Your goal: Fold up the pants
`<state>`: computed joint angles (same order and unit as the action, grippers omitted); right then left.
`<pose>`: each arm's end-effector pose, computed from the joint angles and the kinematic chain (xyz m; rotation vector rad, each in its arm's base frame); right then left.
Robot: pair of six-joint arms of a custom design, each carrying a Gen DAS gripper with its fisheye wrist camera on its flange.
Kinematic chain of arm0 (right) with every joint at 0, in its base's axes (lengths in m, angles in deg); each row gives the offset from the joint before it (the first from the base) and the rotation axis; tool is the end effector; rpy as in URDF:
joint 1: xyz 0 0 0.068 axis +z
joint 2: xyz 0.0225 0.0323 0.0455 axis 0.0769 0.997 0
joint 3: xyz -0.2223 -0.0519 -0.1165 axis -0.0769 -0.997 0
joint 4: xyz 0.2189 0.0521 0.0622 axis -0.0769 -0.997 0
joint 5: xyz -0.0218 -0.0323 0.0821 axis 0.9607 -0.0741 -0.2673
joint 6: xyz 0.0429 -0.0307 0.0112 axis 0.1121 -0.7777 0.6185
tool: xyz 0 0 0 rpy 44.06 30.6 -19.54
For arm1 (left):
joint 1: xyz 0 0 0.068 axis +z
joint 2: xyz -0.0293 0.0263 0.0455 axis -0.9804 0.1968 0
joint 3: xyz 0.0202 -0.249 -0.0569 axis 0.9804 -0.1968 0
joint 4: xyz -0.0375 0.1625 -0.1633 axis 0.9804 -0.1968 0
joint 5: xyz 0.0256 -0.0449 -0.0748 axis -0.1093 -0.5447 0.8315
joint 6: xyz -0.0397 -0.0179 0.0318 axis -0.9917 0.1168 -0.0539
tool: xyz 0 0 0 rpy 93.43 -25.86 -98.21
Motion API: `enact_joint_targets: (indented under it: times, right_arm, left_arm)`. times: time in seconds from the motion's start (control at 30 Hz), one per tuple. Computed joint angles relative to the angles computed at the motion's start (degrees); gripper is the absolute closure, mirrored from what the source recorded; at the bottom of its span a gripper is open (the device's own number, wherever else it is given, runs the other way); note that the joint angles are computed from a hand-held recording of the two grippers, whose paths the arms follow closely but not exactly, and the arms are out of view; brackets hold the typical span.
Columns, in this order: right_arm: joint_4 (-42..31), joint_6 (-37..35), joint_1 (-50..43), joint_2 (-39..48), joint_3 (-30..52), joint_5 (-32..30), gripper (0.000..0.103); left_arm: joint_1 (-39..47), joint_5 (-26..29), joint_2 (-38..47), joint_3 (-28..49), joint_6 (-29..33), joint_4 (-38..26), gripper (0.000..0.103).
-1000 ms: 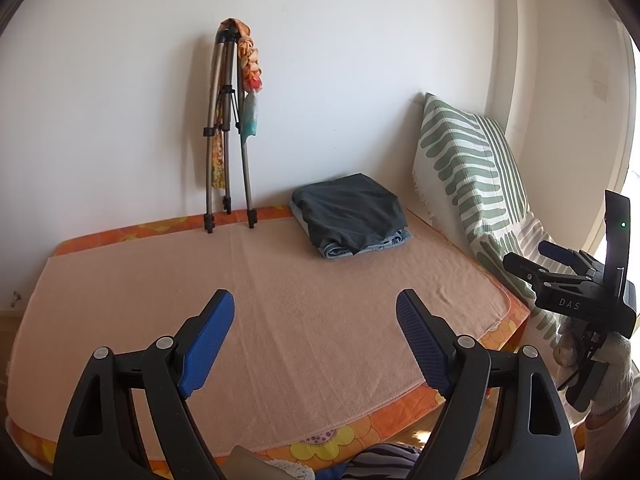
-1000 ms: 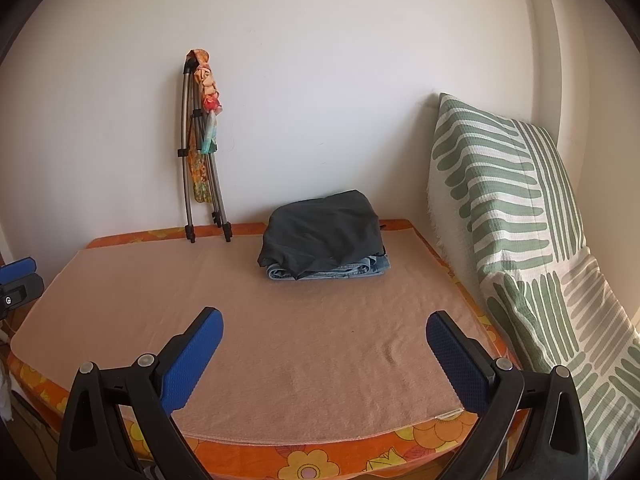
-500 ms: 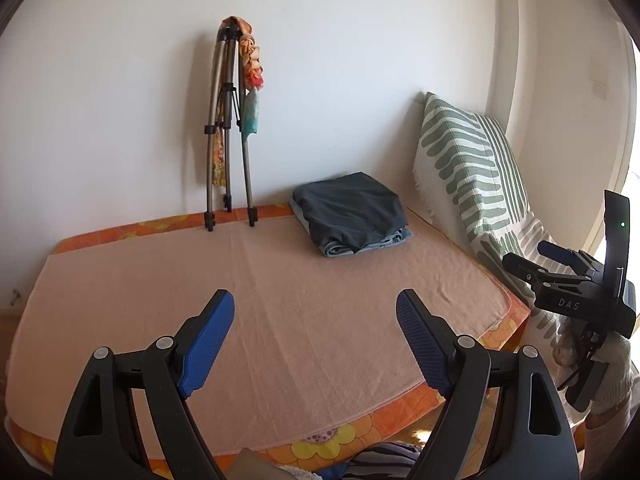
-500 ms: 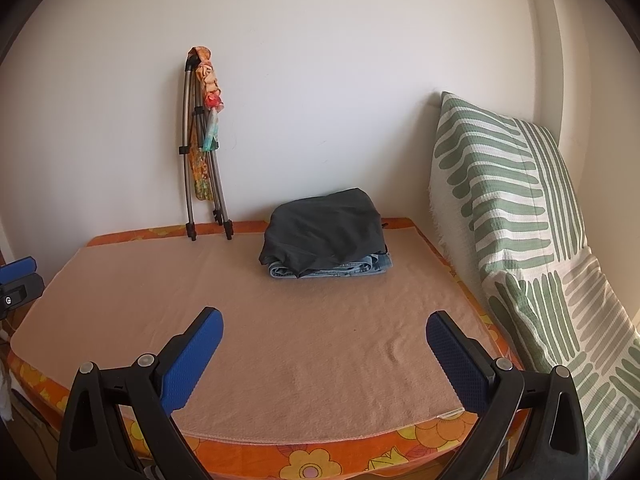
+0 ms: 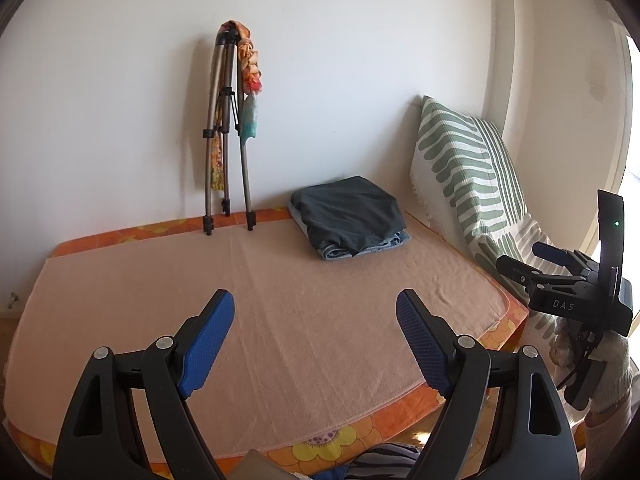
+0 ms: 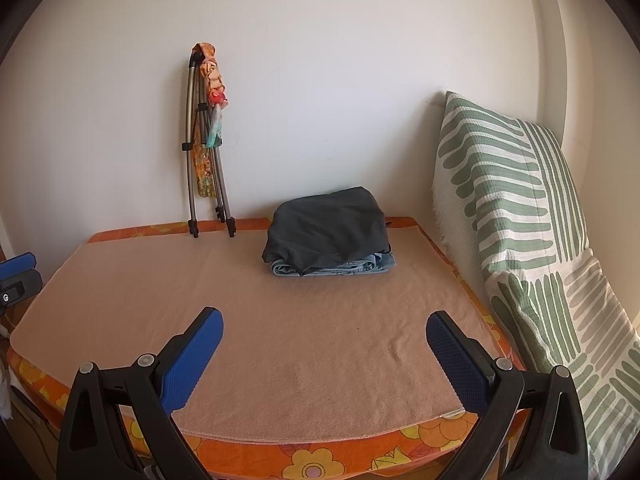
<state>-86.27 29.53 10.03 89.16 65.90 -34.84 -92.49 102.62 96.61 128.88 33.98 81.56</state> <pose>0.2103 0.0113 0.2398 0.2142 2.1507 -0.1427 0.2865 -0.0821 0.2439 0.5061 2.0765 -0.4448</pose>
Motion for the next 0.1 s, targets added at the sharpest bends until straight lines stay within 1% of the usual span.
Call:
enact_joint_targets:
  times: [0.1]
  right_arm:
    - [0.23, -0.25, -0.3, 0.19, -0.18, -0.32, 0.0]
  left_arm:
    - [-0.51, -1.82, 0.4, 0.28, 0.67, -0.17, 0.02]
